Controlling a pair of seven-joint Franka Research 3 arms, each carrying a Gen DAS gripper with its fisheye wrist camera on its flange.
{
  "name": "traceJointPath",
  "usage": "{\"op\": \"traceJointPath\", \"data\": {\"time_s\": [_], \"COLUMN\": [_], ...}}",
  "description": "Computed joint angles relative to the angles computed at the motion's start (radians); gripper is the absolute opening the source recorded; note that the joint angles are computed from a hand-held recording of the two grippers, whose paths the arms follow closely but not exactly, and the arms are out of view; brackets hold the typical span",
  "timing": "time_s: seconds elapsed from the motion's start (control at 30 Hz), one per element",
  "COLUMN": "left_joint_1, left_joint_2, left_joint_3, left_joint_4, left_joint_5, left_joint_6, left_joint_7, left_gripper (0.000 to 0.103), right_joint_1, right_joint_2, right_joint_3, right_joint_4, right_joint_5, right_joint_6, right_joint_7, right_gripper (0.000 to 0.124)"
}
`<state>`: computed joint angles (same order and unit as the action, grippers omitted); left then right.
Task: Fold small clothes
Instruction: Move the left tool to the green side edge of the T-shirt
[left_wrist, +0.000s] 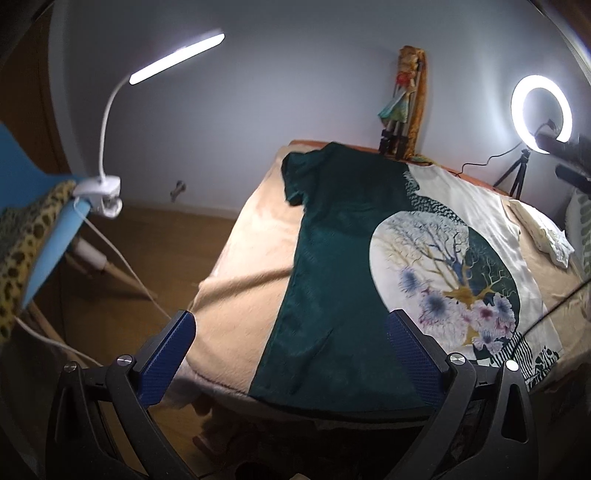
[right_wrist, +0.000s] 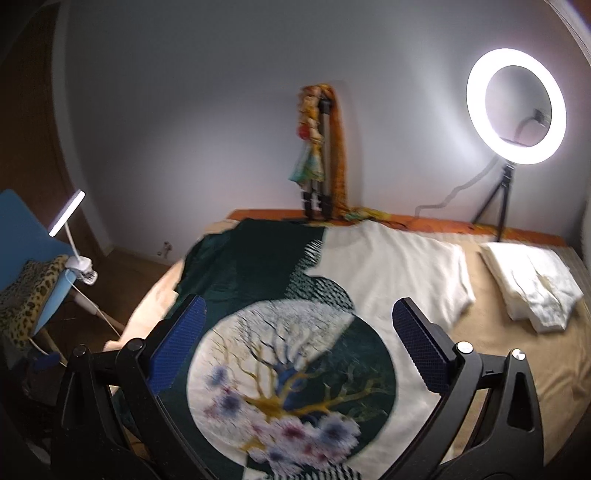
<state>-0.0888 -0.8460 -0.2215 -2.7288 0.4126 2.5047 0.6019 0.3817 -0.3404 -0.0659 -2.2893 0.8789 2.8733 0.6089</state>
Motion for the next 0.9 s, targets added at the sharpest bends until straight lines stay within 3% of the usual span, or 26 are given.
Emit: {"op": "traceJointPath", "data": {"time_s": [0.07,0.13,0.4,0.47,0.6,0.9], "left_joint_1": [-0.01,-0.026,-0.055,-0.052,-0.072,-0.142], "left_joint_2": [-0.005,-0.009,0.004,0.009,0.041,0.076], "left_joint_3": [0.023,0.058,0.123,0.133,0.174,0.28], "left_joint_4": [-0.019,-0.045,-0.104,-0.114,-0.125,-0.153], "left_joint_5": [-0.021,-0.053,-0.163,-0.184,-0.251,-0.442], "left_joint_6": [0.011,0.032,0.096,0.109,0.143,0.242], "left_joint_7": [0.002,0.019,0.1,0.12,0.174,0.307], "left_gripper": [0.094,0.09,0.083,0.08,0.075,0.045], "right_joint_1": [0.052,0.056,-0.029,-0.041,-0.051,0.021], "right_joint_2": [0.033,0.074,0.305,0.371,0.517,0.903], "right_joint_3": [-0.016,0.0,0.104,0.126,0.165,0.203], "right_joint_4": [0.044,0.096,0.389,0.463,0.63,1.101], "right_joint_5": [0.069,0.085,-0.074,-0.095,-0.148,-0.399], "right_joint_6": [0.0,-0.031,-0.355,-0.4,-0.494,-0.601], "right_joint_7": [-0.072,-0.083,0.155,0.212,0.343,0.629], "right_gripper": [0.103,0.103,0.103,0.103,0.091,0.075]}}
